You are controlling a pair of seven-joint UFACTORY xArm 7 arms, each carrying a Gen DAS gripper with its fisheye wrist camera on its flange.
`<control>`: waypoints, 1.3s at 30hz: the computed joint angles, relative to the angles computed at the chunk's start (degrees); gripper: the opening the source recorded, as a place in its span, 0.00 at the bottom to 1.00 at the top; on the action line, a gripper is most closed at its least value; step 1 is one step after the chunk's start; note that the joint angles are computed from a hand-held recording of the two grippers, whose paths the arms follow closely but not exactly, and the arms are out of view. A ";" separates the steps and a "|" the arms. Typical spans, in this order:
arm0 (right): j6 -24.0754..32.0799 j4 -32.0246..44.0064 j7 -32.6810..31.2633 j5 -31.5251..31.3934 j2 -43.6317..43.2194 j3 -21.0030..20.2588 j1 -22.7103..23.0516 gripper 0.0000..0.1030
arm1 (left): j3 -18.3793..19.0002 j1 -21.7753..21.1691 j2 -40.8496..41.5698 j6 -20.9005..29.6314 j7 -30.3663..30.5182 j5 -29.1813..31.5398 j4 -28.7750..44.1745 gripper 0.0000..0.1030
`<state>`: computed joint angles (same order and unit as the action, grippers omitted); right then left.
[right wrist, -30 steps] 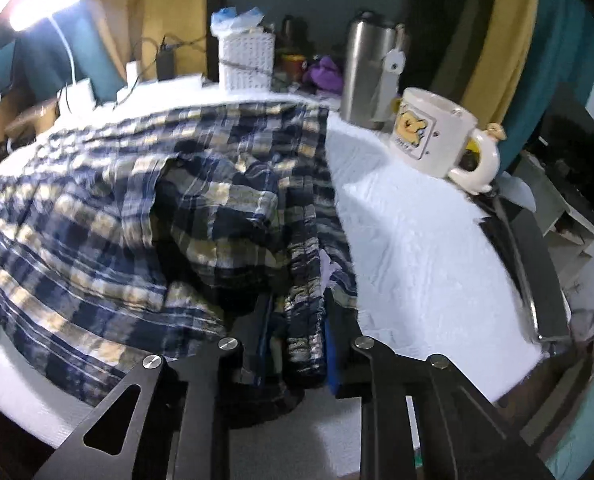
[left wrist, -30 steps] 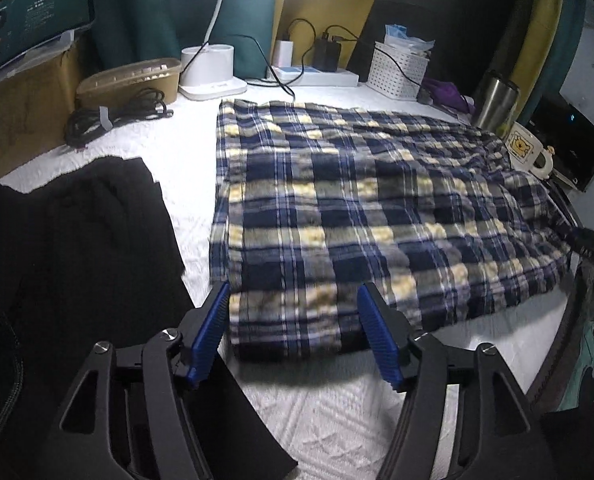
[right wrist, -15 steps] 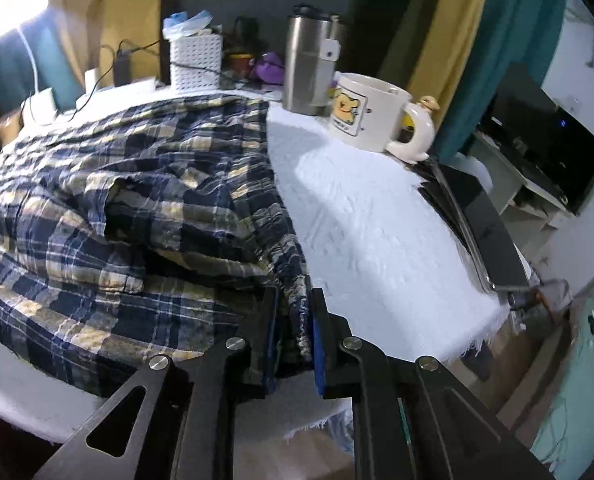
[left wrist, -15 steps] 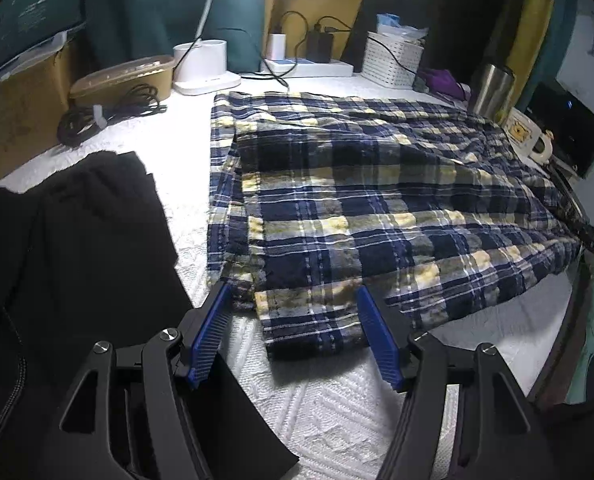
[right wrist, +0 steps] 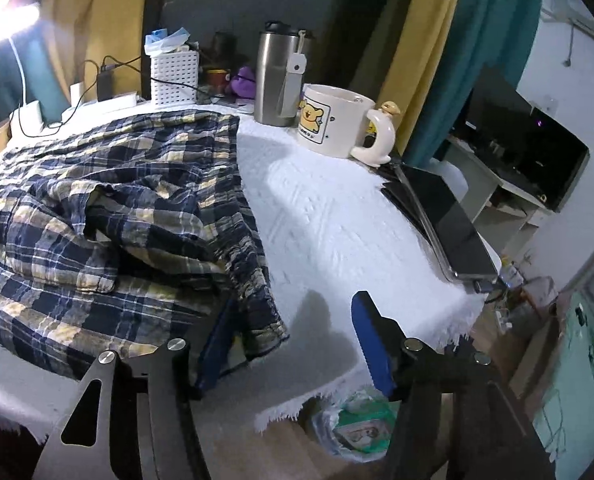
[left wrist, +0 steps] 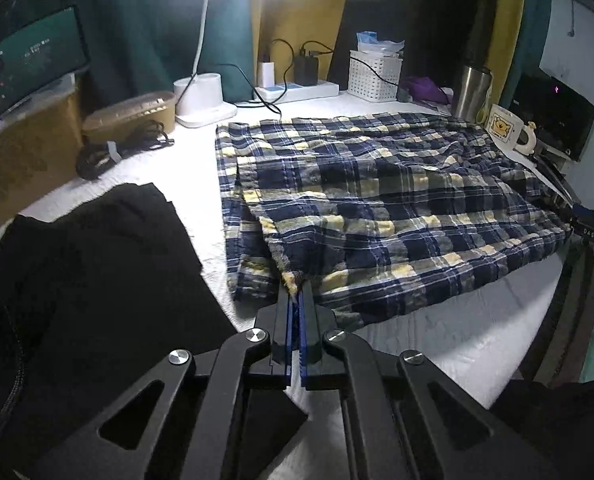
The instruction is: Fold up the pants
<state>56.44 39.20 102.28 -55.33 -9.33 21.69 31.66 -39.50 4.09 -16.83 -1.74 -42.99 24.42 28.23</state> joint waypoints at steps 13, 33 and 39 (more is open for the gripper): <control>6.83 8.14 1.51 -5.57 5.59 4.49 7.03 0.79 | 5.78 -6.48 -6.44 0.73 1.30 -4.77 -4.38 0.01; -1.42 28.58 -18.57 -11.49 26.58 -8.22 17.91 0.94 | 4.82 -7.22 3.83 -3.80 8.08 -7.20 -1.12 0.61; -9.84 27.41 -20.46 -9.43 25.29 -9.95 13.96 0.94 | -0.56 -2.48 8.15 -2.93 10.81 -4.92 2.88 0.66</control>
